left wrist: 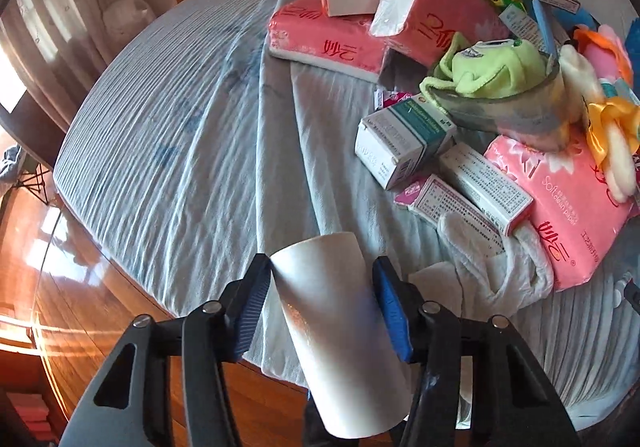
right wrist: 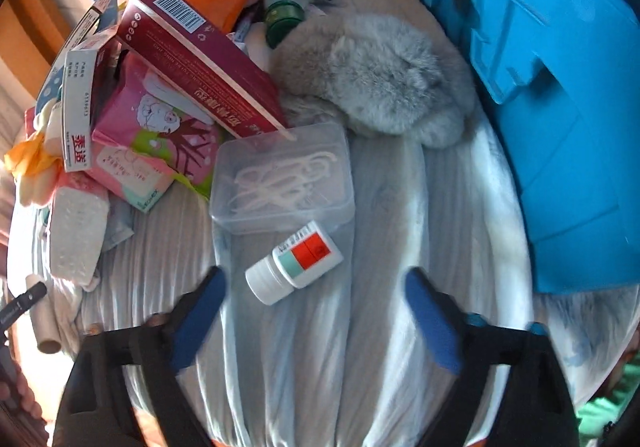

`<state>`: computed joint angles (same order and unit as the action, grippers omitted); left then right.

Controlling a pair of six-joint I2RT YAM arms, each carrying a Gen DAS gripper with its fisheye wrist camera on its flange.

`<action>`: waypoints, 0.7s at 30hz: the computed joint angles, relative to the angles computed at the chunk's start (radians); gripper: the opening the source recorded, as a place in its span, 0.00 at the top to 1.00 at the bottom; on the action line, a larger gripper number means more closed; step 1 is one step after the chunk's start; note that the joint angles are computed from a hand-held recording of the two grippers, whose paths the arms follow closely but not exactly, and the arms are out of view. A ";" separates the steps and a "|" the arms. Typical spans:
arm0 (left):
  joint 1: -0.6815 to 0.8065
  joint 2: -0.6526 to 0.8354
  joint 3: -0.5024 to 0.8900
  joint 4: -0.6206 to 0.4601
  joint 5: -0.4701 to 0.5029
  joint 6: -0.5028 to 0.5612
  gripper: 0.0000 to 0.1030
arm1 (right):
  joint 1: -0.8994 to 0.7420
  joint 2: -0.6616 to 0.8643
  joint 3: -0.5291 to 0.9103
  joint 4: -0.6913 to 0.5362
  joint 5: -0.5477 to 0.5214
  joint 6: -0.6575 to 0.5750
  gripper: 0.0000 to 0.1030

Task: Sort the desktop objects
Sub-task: 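Grasp the white paper towel roll with the left tool while the right tool grasps the small white bottle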

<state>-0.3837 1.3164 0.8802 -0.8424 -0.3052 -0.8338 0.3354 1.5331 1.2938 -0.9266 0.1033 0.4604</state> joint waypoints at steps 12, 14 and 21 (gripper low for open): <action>0.050 -0.024 0.070 -0.024 0.031 0.117 0.43 | 0.008 0.050 -0.005 0.008 -0.024 -0.012 0.46; 0.022 -0.034 0.052 -0.033 0.040 0.092 0.42 | 0.001 0.040 -0.017 0.012 -0.035 -0.011 0.46; -0.004 0.006 -0.015 0.031 0.092 0.075 0.55 | 0.012 0.021 -0.041 0.014 -0.013 -0.032 0.46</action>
<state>-0.3872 1.3221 0.8647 -0.8116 -0.2137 -0.7590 0.3478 1.5541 1.2527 -0.9130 0.0899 0.4288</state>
